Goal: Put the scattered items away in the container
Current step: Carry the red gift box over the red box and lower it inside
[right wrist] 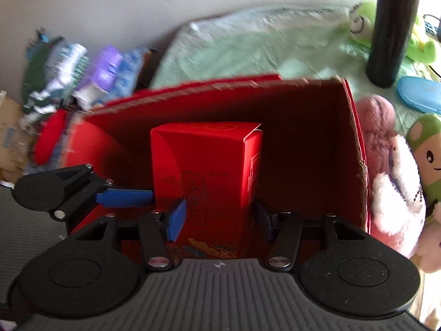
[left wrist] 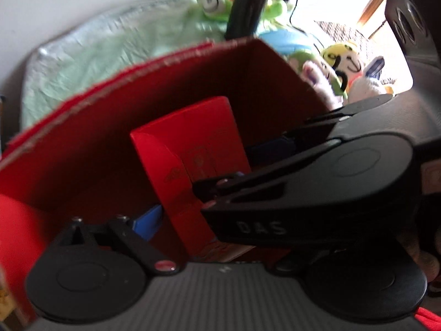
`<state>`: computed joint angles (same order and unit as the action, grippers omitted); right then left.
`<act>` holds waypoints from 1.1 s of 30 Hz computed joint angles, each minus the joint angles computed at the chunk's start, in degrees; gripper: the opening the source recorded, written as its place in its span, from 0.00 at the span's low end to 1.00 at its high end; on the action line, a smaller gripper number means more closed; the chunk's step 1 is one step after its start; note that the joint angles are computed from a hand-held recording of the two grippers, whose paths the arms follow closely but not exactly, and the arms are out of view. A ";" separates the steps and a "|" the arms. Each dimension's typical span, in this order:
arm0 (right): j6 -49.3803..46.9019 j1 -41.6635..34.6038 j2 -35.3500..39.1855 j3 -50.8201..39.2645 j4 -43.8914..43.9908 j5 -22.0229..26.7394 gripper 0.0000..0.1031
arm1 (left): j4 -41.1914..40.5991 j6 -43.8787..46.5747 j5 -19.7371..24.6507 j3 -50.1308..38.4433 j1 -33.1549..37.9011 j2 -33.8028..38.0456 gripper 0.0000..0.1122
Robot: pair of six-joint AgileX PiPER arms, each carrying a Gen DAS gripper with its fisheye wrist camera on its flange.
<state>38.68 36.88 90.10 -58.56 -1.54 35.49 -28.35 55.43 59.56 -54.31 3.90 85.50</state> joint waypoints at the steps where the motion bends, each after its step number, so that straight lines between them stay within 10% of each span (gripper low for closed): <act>1: 0.74 -0.05 1.05 -0.74 -1.01 1.07 0.54 | 0.54 -0.94 -0.20 -0.40 -1.01 0.91 0.82; 9: 5.15 2.11 3.02 -3.10 -8.31 3.42 0.48 | 2.27 -3.43 2.02 -4.63 -3.15 7.95 0.83; 17: 45.62 12.79 -14.96 9.82 -43.54 4.06 0.48 | -1.01 -5.70 5.67 -8.03 -6.48 11.72 0.83; 33: 57.20 13.09 -26.25 20.08 -44.29 3.71 0.43 | 2.58 -16.23 -0.94 -5.42 -17.68 6.69 0.84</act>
<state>95.88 49.97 63.85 -38.48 -45.83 39.20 -25.76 39.20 58.62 -59.73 -13.78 92.19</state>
